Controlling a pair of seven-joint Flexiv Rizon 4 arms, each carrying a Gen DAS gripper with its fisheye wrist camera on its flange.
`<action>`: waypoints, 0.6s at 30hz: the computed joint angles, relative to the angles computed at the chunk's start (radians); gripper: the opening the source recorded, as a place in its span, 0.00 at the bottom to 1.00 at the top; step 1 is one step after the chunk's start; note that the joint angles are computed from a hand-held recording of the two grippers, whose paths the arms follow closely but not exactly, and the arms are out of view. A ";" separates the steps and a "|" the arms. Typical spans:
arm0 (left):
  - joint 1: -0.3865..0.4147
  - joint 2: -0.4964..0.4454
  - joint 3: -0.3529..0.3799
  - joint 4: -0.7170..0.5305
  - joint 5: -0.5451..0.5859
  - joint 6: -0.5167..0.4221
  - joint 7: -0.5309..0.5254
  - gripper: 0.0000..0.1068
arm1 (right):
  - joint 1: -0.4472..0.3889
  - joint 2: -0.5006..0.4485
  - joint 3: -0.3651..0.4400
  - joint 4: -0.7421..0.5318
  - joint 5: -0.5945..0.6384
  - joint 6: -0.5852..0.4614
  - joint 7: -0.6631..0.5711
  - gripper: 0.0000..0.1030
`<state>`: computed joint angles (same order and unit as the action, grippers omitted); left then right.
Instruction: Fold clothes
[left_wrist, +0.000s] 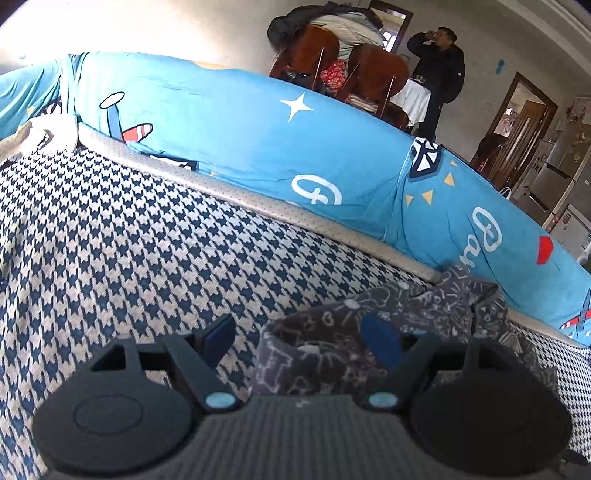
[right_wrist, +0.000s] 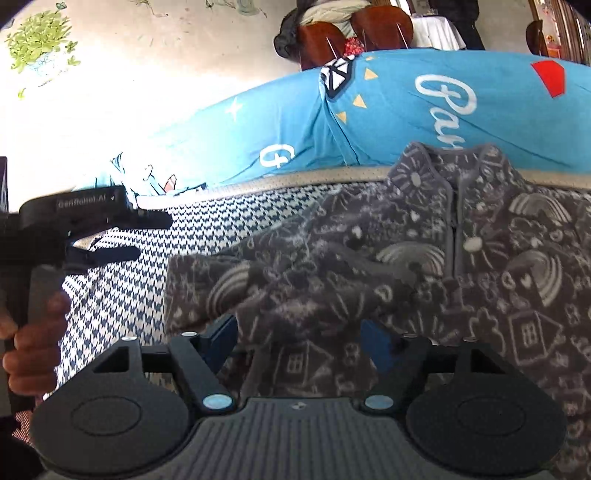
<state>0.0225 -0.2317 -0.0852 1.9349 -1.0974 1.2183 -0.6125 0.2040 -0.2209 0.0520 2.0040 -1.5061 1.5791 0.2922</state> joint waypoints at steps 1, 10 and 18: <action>-0.001 0.002 0.003 0.004 0.007 0.006 -0.003 0.73 | -0.003 -0.011 -0.008 -0.016 -0.032 0.016 0.033 0.67; -0.005 -0.004 0.013 0.005 0.104 -0.008 -0.064 0.79 | 0.011 -0.107 -0.023 -0.094 0.055 0.037 0.051 0.67; 0.009 -0.006 0.010 0.005 0.174 -0.006 -0.137 0.79 | 0.100 -0.131 -0.058 -0.102 0.264 -0.058 -0.095 0.67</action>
